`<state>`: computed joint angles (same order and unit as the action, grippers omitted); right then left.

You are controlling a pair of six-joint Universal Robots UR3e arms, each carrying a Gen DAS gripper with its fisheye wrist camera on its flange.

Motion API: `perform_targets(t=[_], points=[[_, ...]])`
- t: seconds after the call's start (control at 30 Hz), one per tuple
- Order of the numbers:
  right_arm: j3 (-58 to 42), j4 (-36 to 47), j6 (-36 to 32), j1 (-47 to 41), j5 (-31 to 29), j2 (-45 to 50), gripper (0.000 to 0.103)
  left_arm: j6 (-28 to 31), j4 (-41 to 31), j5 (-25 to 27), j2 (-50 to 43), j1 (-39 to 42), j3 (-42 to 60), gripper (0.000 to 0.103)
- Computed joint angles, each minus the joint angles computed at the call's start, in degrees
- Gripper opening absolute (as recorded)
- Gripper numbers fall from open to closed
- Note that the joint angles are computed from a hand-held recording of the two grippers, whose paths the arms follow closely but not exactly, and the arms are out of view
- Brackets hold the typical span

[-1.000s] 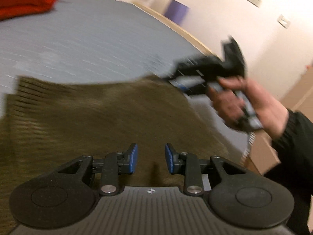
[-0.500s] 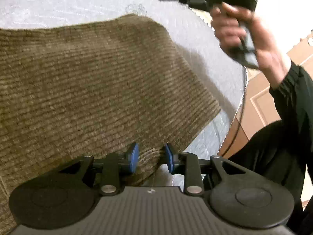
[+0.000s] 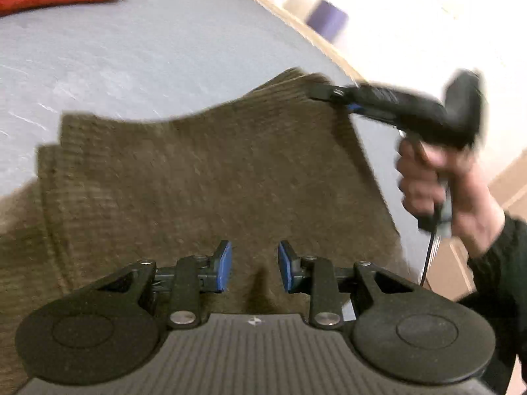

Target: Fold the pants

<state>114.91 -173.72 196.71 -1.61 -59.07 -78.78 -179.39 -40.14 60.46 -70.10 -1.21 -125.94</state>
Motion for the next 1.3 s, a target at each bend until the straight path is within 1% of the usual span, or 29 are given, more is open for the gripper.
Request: perform_targets(t=[0.07, 0.1, 0.13, 0.17, 0.23, 0.27, 0.3, 0.33, 0.37, 0.4, 0.43, 0.47, 0.5, 0.53, 0.57, 0.63, 0.7, 0.77, 0.83, 0.93, 0.97, 1.0, 1.03, 1.07, 1.1, 1.13, 1.17, 1.23, 1.3], points=[[1.10, -10.52, -12.84, 5.33, -4.84, -0.48, 0.021, -2.00, 5.07, 2.64, 0.79, 0.22, -1.85, 0.033], [1.02, -11.85, -15.64, 7.18, -7.16, -0.28, 0.022, -2.77, 6.71, 3.61, 1.43, 0.94, -2.60, 0.033], [-0.43, -8.77, -14.87, 7.69, -9.41, 0.11, 0.024, -3.48, 7.88, 4.34, 1.51, 1.63, -3.02, 0.033], [-3.82, -0.88, -10.64, 8.40, -14.76, 1.29, 0.030, -4.59, 9.19, 5.61, 1.47, 2.36, -3.52, 0.033], [-10.09, 11.99, -0.78, 9.85, -27.93, 4.31, 0.032, -6.11, 9.01, 7.91, 1.40, 3.82, -3.53, 0.033], [-11.41, 16.39, 4.50, 9.74, -33.43, 4.87, 0.032, -6.28, 8.14, 8.85, 1.34, 4.81, -3.56, 0.033], [-10.33, 16.95, 7.74, 8.46, -34.74, 4.20, 0.032, -6.39, 5.56, 11.43, 0.93, 5.13, -2.19, 0.033], [-8.58, 15.63, 8.29, 6.94, -33.31, 2.85, 0.032, -6.53, 2.36, 15.80, -0.17, 4.81, -0.09, 0.030], [-7.00, 13.98, 6.77, 5.80, -30.91, 1.33, 0.032, -9.17, 0.13, 22.72, -2.55, 2.54, 2.16, 0.035], [-5.84, 12.25, 4.32, 5.46, -27.93, -0.21, 0.033, -11.70, -1.16, 24.88, -3.18, 2.62, 2.82, 0.041], [-4.85, 11.27, 1.94, 4.96, -24.22, -1.69, 0.037, -13.69, -2.26, 23.31, -2.17, 4.16, 2.67, 0.040], [-3.63, 11.32, -0.54, 3.88, -19.09, -3.53, 0.049, -14.67, -2.84, 22.14, -1.23, 5.15, 2.50, 0.036], [-2.35, 13.11, -3.25, 2.65, -13.37, -5.81, 0.062, -15.41, -2.14, 23.42, -1.18, 4.24, 2.91, 0.033], [-1.71, 15.62, -5.36, 1.97, -9.51, -7.49, 0.067, -16.82, -0.08, 25.88, -3.52, 0.93, 4.82, 0.033], [-1.47, 18.53, -7.38, 1.57, -6.81, -8.57, 0.073, -16.27, 1.66, 27.28, -3.59, -0.74, 5.12, 0.033], [-1.75, 24.50, -9.57, 2.12, -6.31, -10.35, 0.075, -16.52, 4.12, 27.52, -3.40, -2.88, 5.09, 0.033], [-0.81, 29.05, -10.10, 2.56, -8.52, -12.49, 0.082, -17.48, 4.12, 26.78, -3.28, -4.16, 5.43, 0.033], [-0.04, 31.91, -9.08, 4.71, -13.23, -13.58, 0.088, -18.61, 4.76, 25.91, -3.49, -5.17, 5.28, 0.033], [3.61, 33.35, -8.15, 6.66, -17.00, -16.43, 0.089, -19.14, 4.71, 25.86, -2.30, -6.67, 4.83, 0.033], [9.68, 32.77, -7.41, 6.36, -14.31, -18.88, 0.094, -19.04, 5.39, 25.29, -1.28, -7.75, 4.91, 0.033], [11.99, 29.65, -6.59, 7.09, -14.53, -19.85, 0.094, -19.11, 4.89, 24.57, -0.64, -7.75, 5.36, 0.033], [12.93, 28.53, -6.31, 7.77, -13.87, -20.59, 0.085, -18.99, 4.68, 23.52, 0.07, -7.42, 5.39, 0.033], [14.33, 27.69, -6.13, 6.96, -10.94, -21.55, 0.084, -18.55, 3.88, 22.30, 1.27, -6.66, 5.51, 0.034], [15.04, 25.30, -3.82, 7.90, -11.53, -21.42, 0.071, -18.16, 3.54, 21.19, 2.71, -6.02, 4.93, 0.034], [14.12, 23.94, -1.46, 10.03, -14.29, -20.79, 0.054, -17.94, 3.15, 20.04, 3.73, -5.64, 4.80, 0.034], [14.26, 23.06, -0.31, 10.99, -15.59, -21.31, 0.044, -17.65, 2.03, 18.92, 5.03, -5.11, 4.91, 0.035], [15.15, 20.92, 1.81, 11.28, -15.64, -22.20, 0.038, -17.52, 1.57, 17.75, 5.63, -4.67, 5.11, 0.036], [15.57, 17.05, 4.40, 13.95, -17.87, -23.11, 0.034, -16.93, 0.61, 14.26, 7.52, -2.80, 4.78, 0.046], [12.33, 12.26, 2.02, 22.98, -25.42, -22.08, 0.033, -16.60, -0.42, 9.10, 9.61, 0.28, 4.28, 0.069]])
